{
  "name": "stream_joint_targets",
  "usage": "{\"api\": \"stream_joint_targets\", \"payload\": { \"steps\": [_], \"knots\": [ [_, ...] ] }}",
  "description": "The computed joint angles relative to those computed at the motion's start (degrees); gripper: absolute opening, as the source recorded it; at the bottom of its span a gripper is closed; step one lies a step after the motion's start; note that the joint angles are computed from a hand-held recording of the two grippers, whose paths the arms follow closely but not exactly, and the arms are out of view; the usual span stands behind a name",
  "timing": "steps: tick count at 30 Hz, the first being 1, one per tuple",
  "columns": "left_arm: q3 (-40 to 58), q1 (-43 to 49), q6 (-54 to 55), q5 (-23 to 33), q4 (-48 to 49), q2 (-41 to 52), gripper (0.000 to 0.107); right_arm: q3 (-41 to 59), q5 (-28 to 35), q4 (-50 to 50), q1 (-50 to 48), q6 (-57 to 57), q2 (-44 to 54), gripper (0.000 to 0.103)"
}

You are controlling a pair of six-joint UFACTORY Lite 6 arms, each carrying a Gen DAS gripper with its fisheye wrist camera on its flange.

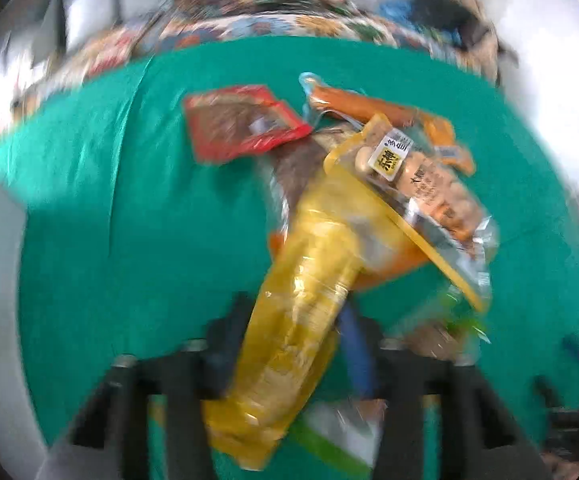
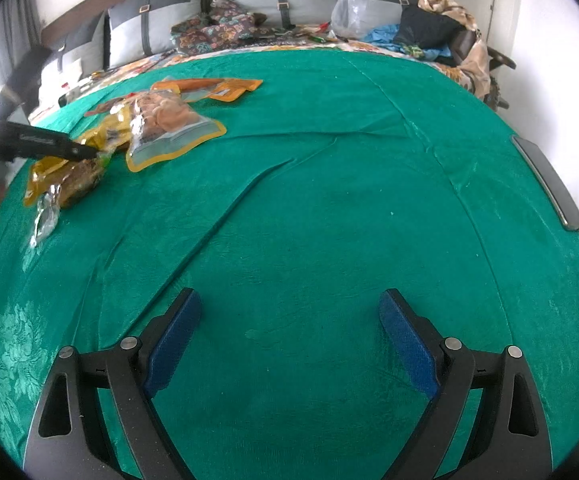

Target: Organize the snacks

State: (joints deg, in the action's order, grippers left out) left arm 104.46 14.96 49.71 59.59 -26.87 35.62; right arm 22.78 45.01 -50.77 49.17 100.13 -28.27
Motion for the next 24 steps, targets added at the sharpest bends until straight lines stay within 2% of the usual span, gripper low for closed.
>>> {"api": "stream_joint_targets", "payload": {
  "steps": [4, 8, 10, 11, 12, 13, 14, 16, 19, 21, 24],
  "knots": [
    [-14.6, 13.2, -1.2, 1.3, -4.5, -10.0, 0.025, 0.4, 0.2, -0.1, 0.6, 0.8, 0.7, 0.093],
    [-28.8, 26.4, 8.9, 3.7, -8.1, -20.4, 0.025, 0.3, 0.2, -0.1, 0.6, 0.7, 0.6, 0.093],
    [-30.6, 28.5, 13.9, 4.4, -9.1, -21.7, 0.034, 0.4, 0.2, -0.1, 0.7, 0.7, 0.6, 0.093],
    [-30.8, 29.1, 15.9, 5.6, -9.9, -21.6, 0.048, 0.5, 0.3, -0.1, 0.8, 0.9, 0.9, 0.093],
    [-32.0, 28.2, 16.0, 5.5, -10.6, -22.6, 0.068, 0.3, 0.2, -0.1, 0.7, 0.8, 0.6, 0.093],
    [-33.1, 27.9, 16.5, 4.2, -11.0, -23.3, 0.080, 0.4, 0.2, -0.1, 0.7, 0.8, 0.7, 0.093],
    [-34.9, 26.7, 16.1, 0.5, -10.6, -24.9, 0.095, 0.3, 0.2, -0.1, 0.6, 0.7, 0.6, 0.093],
    [-38.0, 22.8, 14.1, -8.5, -9.7, -26.8, 0.097, 0.3, 0.2, -0.1, 0.6, 0.7, 0.6, 0.093],
    [-43.8, 19.4, 15.0, -19.4, -8.3, -30.6, 0.098, 0.4, 0.2, -0.1, 0.7, 0.7, 0.6, 0.093],
    [-48.5, 17.9, 17.4, -26.6, -9.0, -33.3, 0.103, 0.3, 0.2, -0.1, 0.6, 0.6, 0.5, 0.093],
    [-51.6, 21.7, 28.6, -27.2, -19.6, -34.0, 0.103, 0.3, 0.2, 0.0, 0.6, 0.6, 0.5, 0.093]
  ]
}}
